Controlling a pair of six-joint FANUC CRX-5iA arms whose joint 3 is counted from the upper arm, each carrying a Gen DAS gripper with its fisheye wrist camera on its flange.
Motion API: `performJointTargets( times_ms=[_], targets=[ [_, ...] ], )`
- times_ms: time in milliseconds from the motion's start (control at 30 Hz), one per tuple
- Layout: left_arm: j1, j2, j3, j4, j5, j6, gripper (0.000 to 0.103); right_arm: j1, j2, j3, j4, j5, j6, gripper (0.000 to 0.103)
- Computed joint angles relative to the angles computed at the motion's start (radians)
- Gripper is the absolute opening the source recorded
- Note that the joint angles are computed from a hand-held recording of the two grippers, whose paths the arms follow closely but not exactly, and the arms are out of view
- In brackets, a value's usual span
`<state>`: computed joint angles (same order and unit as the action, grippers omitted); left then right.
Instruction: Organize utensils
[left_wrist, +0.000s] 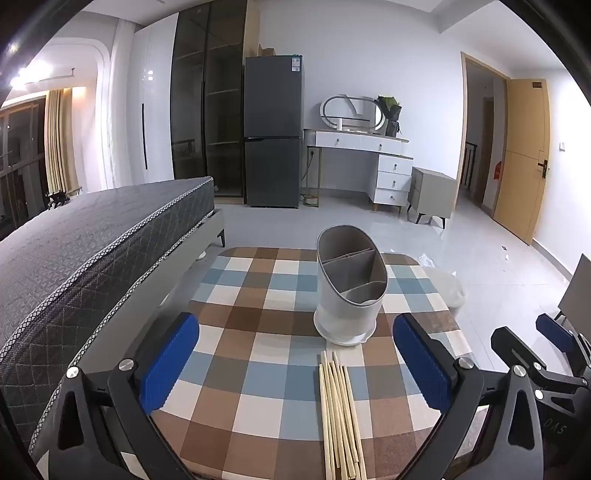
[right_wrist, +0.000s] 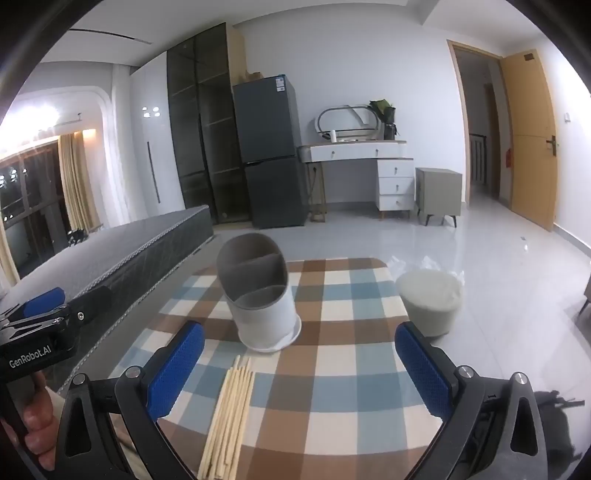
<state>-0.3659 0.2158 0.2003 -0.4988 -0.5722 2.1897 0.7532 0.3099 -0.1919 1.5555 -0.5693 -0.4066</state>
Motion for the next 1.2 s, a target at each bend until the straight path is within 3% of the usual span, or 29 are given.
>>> performJointTargets(
  times_ms=[567,1200],
  targets=[
    [-0.003,-0.001,-0.002,0.002,0.001,-0.005,0.102,-0.004,-0.003,0.0,-0.014,0.025,0.013,0.103],
    [0.022,0.002,-0.017,0.095,0.019,-0.078,0.102,0.001,0.006,0.011,-0.011,0.006,0.022,0.103]
  ],
)
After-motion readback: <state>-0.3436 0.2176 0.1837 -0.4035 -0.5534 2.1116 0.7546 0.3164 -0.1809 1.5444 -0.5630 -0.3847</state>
